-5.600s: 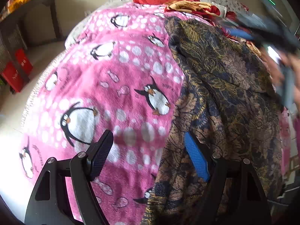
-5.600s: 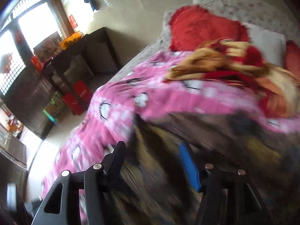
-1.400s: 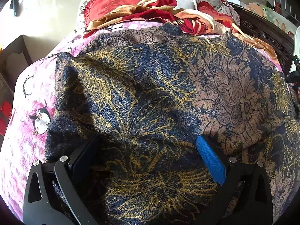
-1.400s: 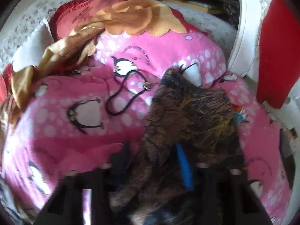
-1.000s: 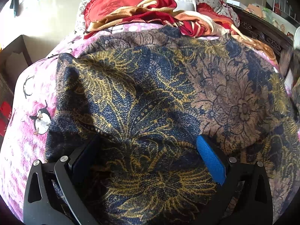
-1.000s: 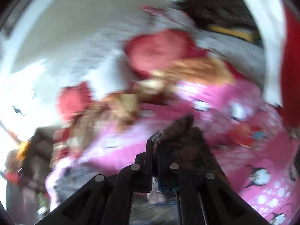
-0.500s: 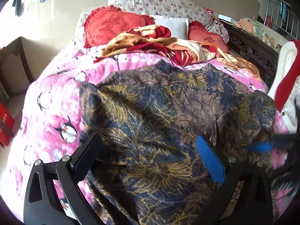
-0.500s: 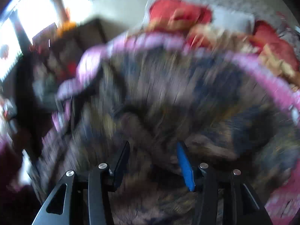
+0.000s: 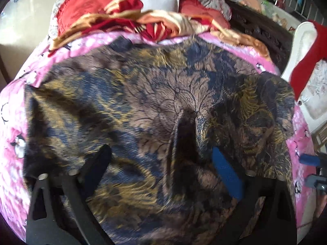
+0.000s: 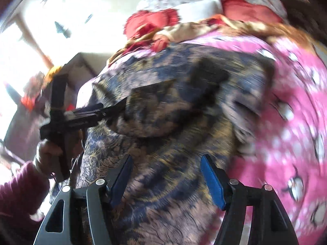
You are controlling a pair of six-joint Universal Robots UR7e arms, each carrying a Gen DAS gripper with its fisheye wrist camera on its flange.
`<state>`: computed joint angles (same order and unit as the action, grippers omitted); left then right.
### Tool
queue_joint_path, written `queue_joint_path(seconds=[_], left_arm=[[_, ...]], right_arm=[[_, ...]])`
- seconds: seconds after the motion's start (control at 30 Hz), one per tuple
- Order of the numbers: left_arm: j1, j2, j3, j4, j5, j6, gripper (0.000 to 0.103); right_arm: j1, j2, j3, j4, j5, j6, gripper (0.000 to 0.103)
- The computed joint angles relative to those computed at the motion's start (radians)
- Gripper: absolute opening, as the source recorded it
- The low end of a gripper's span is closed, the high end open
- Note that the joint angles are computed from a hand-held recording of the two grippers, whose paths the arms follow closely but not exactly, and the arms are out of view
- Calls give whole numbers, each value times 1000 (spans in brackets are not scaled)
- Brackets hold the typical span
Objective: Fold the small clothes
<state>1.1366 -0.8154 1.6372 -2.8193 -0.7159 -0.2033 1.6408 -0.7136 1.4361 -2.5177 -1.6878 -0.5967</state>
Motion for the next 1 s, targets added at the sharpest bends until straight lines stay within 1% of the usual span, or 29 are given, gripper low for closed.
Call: queue_joint_path(seconds=[0.03, 0.07, 0.1, 0.13, 0.17, 0.2, 0.23, 0.27, 0.3, 0.37, 0.43, 0.53, 0.57, 0.6, 0.63, 0.67, 0.73, 0.77, 0.83, 0.87, 0.93, 1.0], left_arm=[[9, 9, -29, 68, -23, -36, 63], [17, 12, -51, 127, -54, -62, 47], [22, 15, -64, 151, -76, -71, 42], [20, 18, -67, 143, -79, -59, 29], [15, 17, -72, 149, -78, -40, 11], [8, 13, -73, 157, -66, -30, 7], [-5, 1, -64, 136, -41, -8, 6], [-13, -13, -50, 95, -31, 21, 5], [-21, -28, -35, 50, -21, 52, 5], [-40, -65, 1, -58, 27, 119, 4], [-43, -95, 19, -111, 52, 141, 3], [-23, -141, 31, -23, 0, 46, 3], [-20, -147, 44, -13, -13, 27, 6], [-18, -147, 51, 4, -28, 11, 11], [-11, -136, 41, 32, -51, 4, 22], [-8, -122, 37, 58, -74, -6, 42], [-4, -103, 35, 74, -105, -21, 51], [2, -91, 30, 75, -133, -26, 51], [8, -69, 9, 117, -154, -50, 51], [12, -51, -14, 161, -152, -65, 51], [15, -23, -41, 203, -135, -74, 51], [14, -10, -47, 192, -123, -59, 21]], right_arm=[[-3, -8, 2, 4, 5, 16, 66], [-9, -14, 4, 6, 10, 32, 66], [-11, -28, 11, 14, 15, 40, 66], [-14, -32, 10, 20, 27, 50, 66], [-17, -34, 8, 26, 35, 53, 66], [-17, -35, 5, 28, 41, 56, 66], [-16, -37, 4, 25, 45, 58, 66], [-14, -36, 2, 20, 52, 61, 66], [-13, -38, 3, 18, 60, 63, 66], [-10, -33, -8, 22, 82, 68, 66], [-7, -25, -15, 21, 89, 72, 67], [-2, -9, -25, 21, 90, 83, 67], [-2, -6, -27, 25, 96, 88, 67], [-3, -2, -30, 32, 101, 93, 67], [-3, 1, -31, 35, 103, 96, 67], [-3, 5, -33, 38, 101, 100, 67], [-2, 8, -34, 44, 94, 106, 67], [-2, 8, -34, 48, 93, 106, 67], [-3, 4, -30, 54, 89, 99, 67], [-4, 2, -28, 54, 84, 94, 67], [-7, -2, -26, 55, 78, 92, 67], [-13, -4, -24, 51, 81, 103, 67]])
